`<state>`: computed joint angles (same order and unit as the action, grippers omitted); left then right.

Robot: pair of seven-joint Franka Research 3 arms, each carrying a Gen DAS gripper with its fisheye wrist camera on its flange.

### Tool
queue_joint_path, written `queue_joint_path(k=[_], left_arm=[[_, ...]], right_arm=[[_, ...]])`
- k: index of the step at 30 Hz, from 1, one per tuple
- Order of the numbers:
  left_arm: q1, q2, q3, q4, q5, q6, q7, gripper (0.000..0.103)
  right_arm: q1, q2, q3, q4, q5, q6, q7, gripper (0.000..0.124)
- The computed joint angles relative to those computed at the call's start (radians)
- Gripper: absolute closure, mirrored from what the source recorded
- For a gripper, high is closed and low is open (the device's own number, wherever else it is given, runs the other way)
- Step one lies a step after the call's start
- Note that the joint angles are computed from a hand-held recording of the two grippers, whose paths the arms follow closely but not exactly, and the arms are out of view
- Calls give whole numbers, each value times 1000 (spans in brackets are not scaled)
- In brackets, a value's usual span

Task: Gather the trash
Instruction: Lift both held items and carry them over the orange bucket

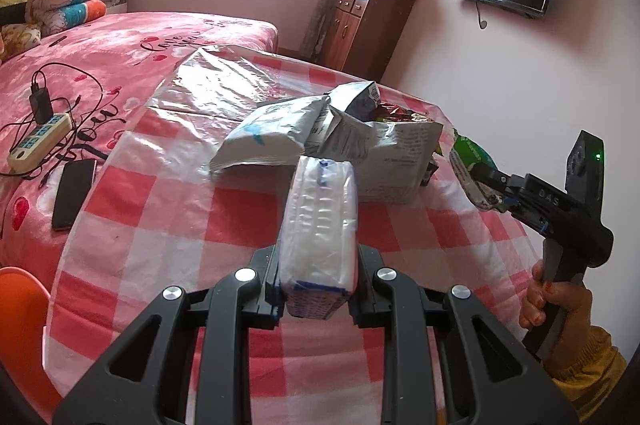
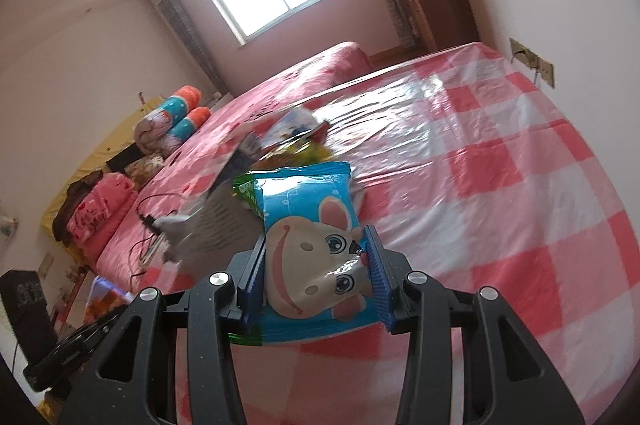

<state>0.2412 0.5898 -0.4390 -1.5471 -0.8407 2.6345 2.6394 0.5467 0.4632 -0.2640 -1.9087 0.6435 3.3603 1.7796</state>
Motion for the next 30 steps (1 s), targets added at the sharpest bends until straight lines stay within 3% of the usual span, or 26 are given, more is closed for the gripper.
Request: queue_joint_path(k=[4,8,11,23,26,30], left_arm=[[22,-1,-2,-3,-18,-13,17,78],[39,1,5,-1,-39,-22,26,78],[50,0,13,-4,-52,-27,27,78],[93,18,49,17,-63,-25,-4,78],[108,20,57,21,-59,-20,-18,78],[129,22,70,23,-48,-4,-39,78]], right_arm=[[52,2,-30,11,-11,-33,1,78],[4,-6,42,23,-65,-50,15,78],[25,2,32,48,-106,-86,37,78],[-177,128,325,324,-286,-302,-3,78],[-196,195,382,447,-303,-388,-51,78],[-182,279,407,604,-315,-493,-94,78]])
